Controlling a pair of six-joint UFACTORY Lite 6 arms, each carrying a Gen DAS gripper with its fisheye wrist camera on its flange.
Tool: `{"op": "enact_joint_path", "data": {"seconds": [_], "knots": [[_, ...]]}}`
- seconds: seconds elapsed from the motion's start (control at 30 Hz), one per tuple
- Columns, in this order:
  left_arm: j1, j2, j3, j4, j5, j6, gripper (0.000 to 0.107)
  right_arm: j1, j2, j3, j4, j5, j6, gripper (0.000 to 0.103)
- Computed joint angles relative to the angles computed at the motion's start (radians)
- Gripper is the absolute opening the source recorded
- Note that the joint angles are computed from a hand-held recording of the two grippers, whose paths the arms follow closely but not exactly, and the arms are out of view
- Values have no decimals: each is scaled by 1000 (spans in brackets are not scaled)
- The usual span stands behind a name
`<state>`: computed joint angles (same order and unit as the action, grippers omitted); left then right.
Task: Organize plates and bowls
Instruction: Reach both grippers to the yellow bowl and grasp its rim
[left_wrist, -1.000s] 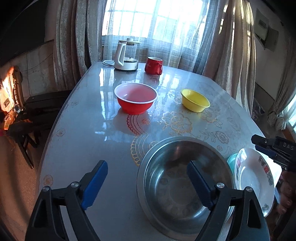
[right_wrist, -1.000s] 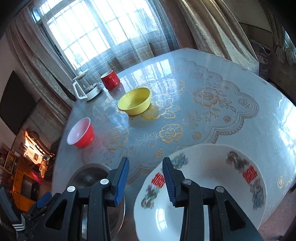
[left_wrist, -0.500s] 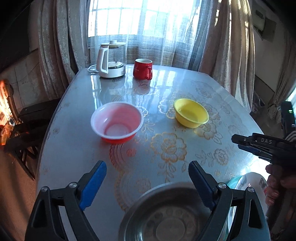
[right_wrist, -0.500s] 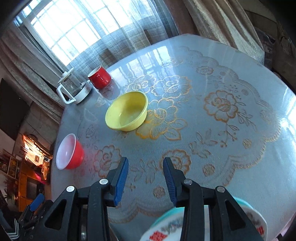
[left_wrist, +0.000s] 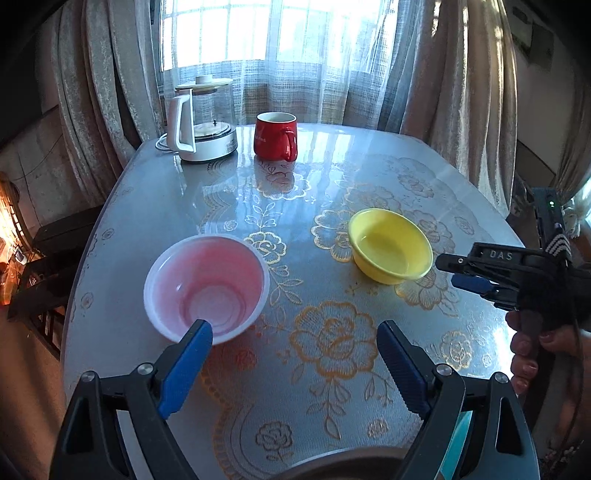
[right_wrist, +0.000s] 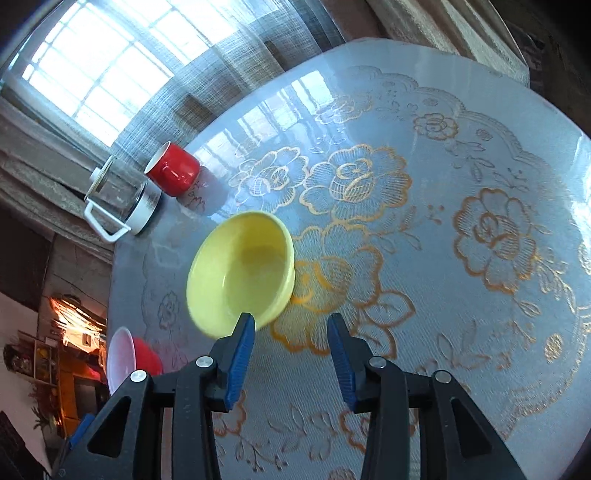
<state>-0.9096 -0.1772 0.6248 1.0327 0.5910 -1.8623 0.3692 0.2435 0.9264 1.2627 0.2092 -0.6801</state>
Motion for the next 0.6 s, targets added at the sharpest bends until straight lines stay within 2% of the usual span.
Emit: {"op": "enact_joint_path", "data": {"seconds": [0.23,0.4,0.5,0.6], "knots": [[74,133,85,33,-55,32,91,-20,175,164,-48,22,65,41],[116,194,131,35,-92,49,91,-25,261,235,-58,56,51,29],[130,232,164,35,-103,59,91,-29,287,256,19,75,-46,25],[138,268,199,28,-107,82,91,-20,277,249,-36,65,-20,17]]}}
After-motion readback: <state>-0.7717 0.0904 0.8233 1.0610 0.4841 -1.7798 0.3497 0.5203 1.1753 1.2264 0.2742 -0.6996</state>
